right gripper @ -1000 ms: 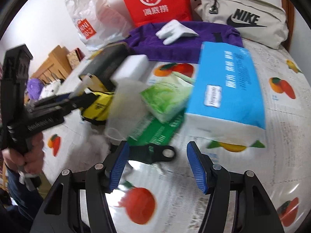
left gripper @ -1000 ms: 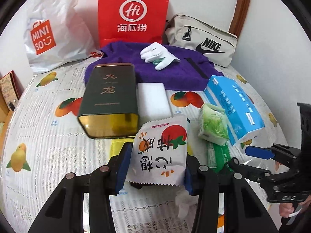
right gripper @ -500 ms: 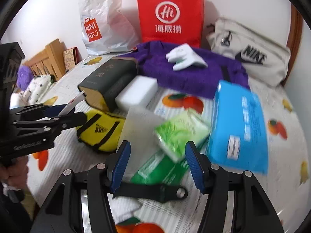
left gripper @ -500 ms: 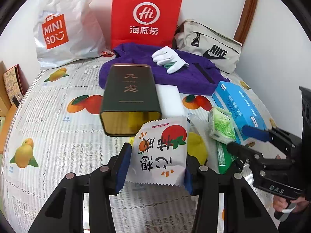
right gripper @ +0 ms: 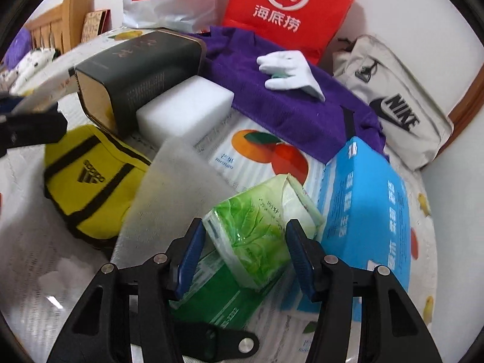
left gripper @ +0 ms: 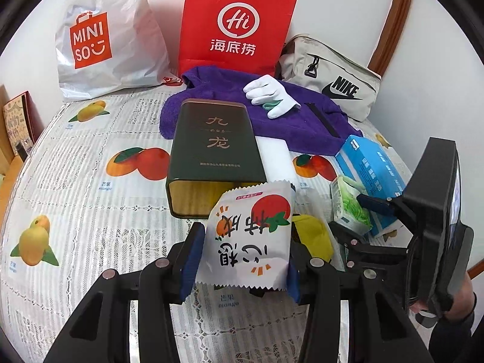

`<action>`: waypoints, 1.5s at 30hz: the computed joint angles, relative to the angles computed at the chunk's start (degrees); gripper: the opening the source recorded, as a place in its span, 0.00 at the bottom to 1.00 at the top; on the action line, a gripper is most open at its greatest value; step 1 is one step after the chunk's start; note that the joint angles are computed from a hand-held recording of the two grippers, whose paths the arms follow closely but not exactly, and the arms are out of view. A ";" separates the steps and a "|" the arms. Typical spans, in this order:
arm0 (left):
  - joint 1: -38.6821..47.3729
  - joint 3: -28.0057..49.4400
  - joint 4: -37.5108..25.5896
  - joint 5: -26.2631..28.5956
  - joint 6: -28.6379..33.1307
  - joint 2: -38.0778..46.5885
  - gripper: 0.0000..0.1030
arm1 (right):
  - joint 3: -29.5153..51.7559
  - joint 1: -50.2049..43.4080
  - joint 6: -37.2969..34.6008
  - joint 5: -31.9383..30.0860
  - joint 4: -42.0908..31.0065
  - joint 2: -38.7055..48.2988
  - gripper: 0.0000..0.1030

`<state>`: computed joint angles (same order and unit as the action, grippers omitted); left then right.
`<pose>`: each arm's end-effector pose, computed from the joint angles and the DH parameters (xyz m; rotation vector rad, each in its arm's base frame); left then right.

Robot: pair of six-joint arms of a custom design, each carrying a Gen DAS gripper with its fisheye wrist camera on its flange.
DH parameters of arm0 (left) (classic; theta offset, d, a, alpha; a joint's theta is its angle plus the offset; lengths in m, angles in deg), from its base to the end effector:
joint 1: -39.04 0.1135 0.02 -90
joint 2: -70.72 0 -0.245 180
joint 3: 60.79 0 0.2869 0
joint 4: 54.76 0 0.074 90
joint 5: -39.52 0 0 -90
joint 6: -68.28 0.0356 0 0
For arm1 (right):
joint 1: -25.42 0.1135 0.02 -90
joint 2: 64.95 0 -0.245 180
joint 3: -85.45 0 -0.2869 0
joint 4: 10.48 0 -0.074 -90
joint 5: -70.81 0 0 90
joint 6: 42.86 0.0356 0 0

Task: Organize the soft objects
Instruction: 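Grasp the green tissue pack with the right gripper while the left holds the packet, then carry the tissue pack onto the towel and open the right gripper while the left carries the packet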

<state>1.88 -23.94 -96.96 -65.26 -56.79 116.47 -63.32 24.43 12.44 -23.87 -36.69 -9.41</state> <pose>0.1653 -0.1139 0.1602 -0.0671 2.4376 -0.2518 0.2125 -0.0008 0.1129 -0.7466 2.3402 -0.1745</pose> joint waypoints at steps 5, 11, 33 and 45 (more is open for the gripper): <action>1.04 0.13 0.82 0.98 0.24 1.25 0.44 | 0.04 -0.21 -1.17 -1.09 -1.13 -1.51 0.37; 1.11 0.37 0.79 0.84 0.29 1.24 0.44 | 3.34 -5.31 -2.13 -10.09 -10.29 -3.99 0.34; -3.12 9.81 -7.84 -3.32 -3.97 2.69 0.44 | 18.96 -22.90 -8.36 -34.00 -33.36 -1.00 0.34; -2.03 16.97 -8.84 -3.64 -1.79 7.52 0.44 | 24.51 -24.30 -9.56 -37.08 -36.75 3.47 0.34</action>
<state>-0.15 -6.96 -105.80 -68.91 -58.57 123.99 -38.81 0.14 2.89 -60.95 -73.44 -5.94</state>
